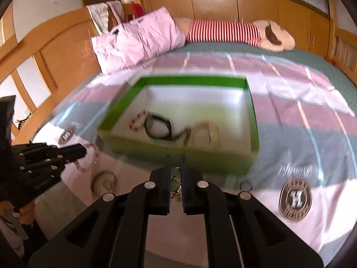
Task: Organize jewelry
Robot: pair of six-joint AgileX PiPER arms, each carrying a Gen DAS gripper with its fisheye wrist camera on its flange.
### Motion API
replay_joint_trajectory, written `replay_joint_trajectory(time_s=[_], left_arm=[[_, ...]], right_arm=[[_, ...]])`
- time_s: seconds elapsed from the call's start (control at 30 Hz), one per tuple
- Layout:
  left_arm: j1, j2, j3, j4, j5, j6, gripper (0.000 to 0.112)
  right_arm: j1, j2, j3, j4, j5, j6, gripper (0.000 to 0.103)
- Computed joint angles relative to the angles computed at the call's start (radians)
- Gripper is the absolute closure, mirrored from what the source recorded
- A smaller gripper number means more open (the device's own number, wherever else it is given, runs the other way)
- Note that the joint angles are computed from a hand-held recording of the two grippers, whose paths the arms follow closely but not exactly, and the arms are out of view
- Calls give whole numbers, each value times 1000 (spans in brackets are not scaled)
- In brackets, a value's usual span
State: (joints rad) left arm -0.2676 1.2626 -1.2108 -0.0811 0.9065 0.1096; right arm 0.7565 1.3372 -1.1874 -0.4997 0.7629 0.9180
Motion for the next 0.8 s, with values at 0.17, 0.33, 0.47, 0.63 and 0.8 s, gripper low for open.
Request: replay_joint_trajectory(time_s=[0.17, 0.33, 0.47, 0.63, 0.8], left_arm=[[63, 124, -206, -146, 81, 77, 105], [66, 333, -468, -206, 167, 75, 105], [47, 463, -590, -238, 220, 50, 102], [11, 473, -597, -178, 241, 14, 82], [46, 253, -351, -152, 235, 133, 66]], right_arm=[[-131, 56, -126, 86, -55, -139, 96], [-247, 155, -219, 203, -69, -235, 96], [-291, 243, -269, 248, -4, -282, 87], [-335, 135, -173, 380, -15, -351, 56], [-307, -47, -20, 376, 38, -368, 56]])
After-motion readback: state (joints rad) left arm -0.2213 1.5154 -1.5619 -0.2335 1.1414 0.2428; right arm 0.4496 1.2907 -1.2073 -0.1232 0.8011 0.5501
